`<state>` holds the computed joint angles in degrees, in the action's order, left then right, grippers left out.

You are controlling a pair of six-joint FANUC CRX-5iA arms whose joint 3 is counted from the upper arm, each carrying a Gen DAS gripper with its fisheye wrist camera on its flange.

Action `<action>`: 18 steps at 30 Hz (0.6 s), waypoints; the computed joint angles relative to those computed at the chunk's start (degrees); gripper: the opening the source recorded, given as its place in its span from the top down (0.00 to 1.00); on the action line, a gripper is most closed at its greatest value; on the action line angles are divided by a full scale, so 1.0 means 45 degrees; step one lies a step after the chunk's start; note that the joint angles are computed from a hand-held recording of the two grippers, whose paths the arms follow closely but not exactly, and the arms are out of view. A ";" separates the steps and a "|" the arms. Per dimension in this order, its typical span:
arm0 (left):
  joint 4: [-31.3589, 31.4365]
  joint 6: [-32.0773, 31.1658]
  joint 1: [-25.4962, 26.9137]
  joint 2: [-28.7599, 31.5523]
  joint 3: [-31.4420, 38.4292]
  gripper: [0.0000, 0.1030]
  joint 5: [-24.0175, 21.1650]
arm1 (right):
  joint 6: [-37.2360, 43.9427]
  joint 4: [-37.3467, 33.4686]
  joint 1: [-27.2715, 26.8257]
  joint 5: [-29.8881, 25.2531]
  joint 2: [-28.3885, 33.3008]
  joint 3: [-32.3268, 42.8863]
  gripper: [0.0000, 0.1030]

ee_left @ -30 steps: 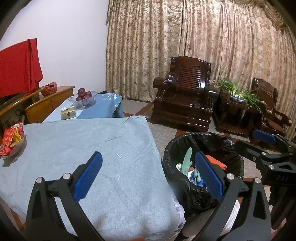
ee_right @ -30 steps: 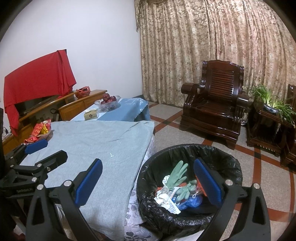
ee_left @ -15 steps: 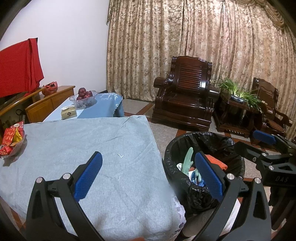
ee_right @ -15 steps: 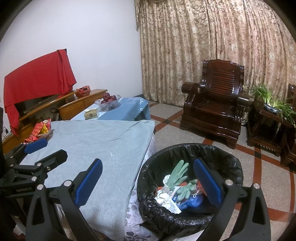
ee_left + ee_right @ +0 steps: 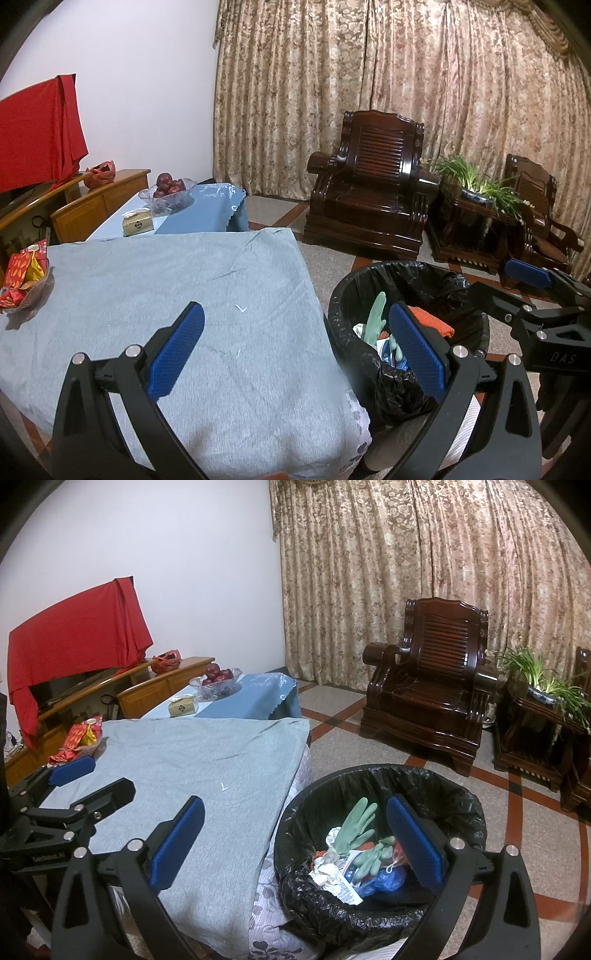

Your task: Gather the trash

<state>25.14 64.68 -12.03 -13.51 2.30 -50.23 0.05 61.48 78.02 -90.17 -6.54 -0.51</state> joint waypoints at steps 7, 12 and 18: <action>0.0117 -0.0158 0.0103 0.0016 -0.0061 0.05 0.0026 | -0.0015 -0.0013 -0.0009 0.0026 -0.0023 -0.0042 0.06; 0.0112 -0.0140 0.0100 0.0025 -0.0035 0.05 0.0002 | 0.0006 -0.0009 -0.0016 0.0028 -0.0032 -0.0036 0.06; 0.0125 -0.0150 0.0125 0.0001 -0.0102 0.05 -0.0046 | 0.0004 -0.0038 -0.0005 0.0002 -0.0004 0.0006 0.06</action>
<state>25.70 64.00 -11.47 -13.51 1.84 -50.44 0.07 61.30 78.00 -90.16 -6.56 -0.49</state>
